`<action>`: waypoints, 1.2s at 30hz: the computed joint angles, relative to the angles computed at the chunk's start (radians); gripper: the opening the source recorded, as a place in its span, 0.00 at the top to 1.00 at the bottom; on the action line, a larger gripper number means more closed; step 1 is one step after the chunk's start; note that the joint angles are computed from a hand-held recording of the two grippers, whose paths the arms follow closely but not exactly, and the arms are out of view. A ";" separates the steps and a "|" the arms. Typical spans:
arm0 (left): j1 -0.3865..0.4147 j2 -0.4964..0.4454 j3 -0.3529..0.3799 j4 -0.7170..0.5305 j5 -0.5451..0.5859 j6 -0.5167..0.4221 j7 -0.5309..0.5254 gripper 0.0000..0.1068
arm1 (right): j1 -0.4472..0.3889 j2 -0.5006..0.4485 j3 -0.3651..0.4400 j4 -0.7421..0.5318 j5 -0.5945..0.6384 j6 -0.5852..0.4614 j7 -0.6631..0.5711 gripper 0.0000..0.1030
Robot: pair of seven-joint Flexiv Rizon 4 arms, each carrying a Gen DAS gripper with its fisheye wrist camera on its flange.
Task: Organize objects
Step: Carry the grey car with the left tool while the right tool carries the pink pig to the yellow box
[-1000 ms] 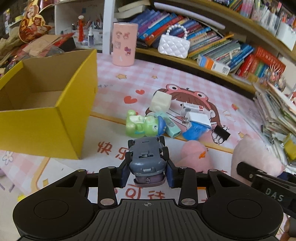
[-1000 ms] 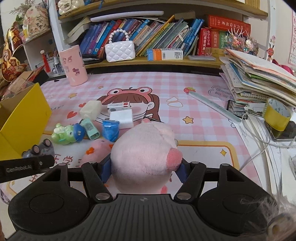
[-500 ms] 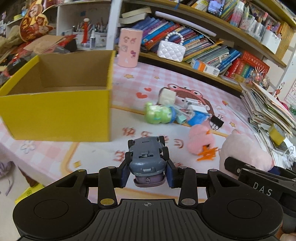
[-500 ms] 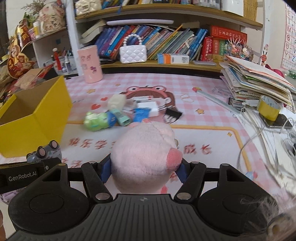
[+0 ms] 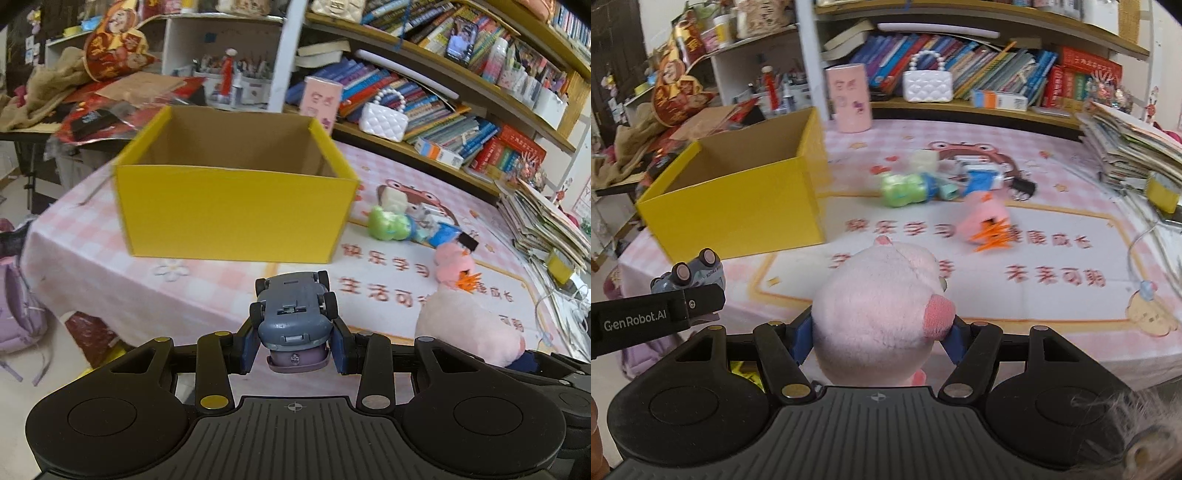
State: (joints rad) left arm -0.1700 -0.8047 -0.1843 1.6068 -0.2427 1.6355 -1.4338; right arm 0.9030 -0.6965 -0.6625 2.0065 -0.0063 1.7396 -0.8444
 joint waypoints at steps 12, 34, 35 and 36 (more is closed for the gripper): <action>0.136 0.067 -0.057 0.150 0.040 0.124 -0.018 0.65 | 0.074 -0.010 0.018 -0.039 -0.007 0.006 -0.001 0.37; 0.277 0.071 -0.179 0.194 0.129 0.158 -0.019 0.65 | 0.143 -0.027 -0.039 -0.058 -0.019 -0.006 0.011 0.37; 0.280 0.070 -0.182 0.193 0.131 0.158 -0.018 0.65 | 0.145 -0.028 -0.040 -0.059 -0.019 -0.006 0.012 0.37; 0.284 0.069 -0.186 0.192 0.134 0.158 -0.017 0.65 | 0.145 -0.028 -0.041 -0.060 -0.019 -0.007 0.012 0.37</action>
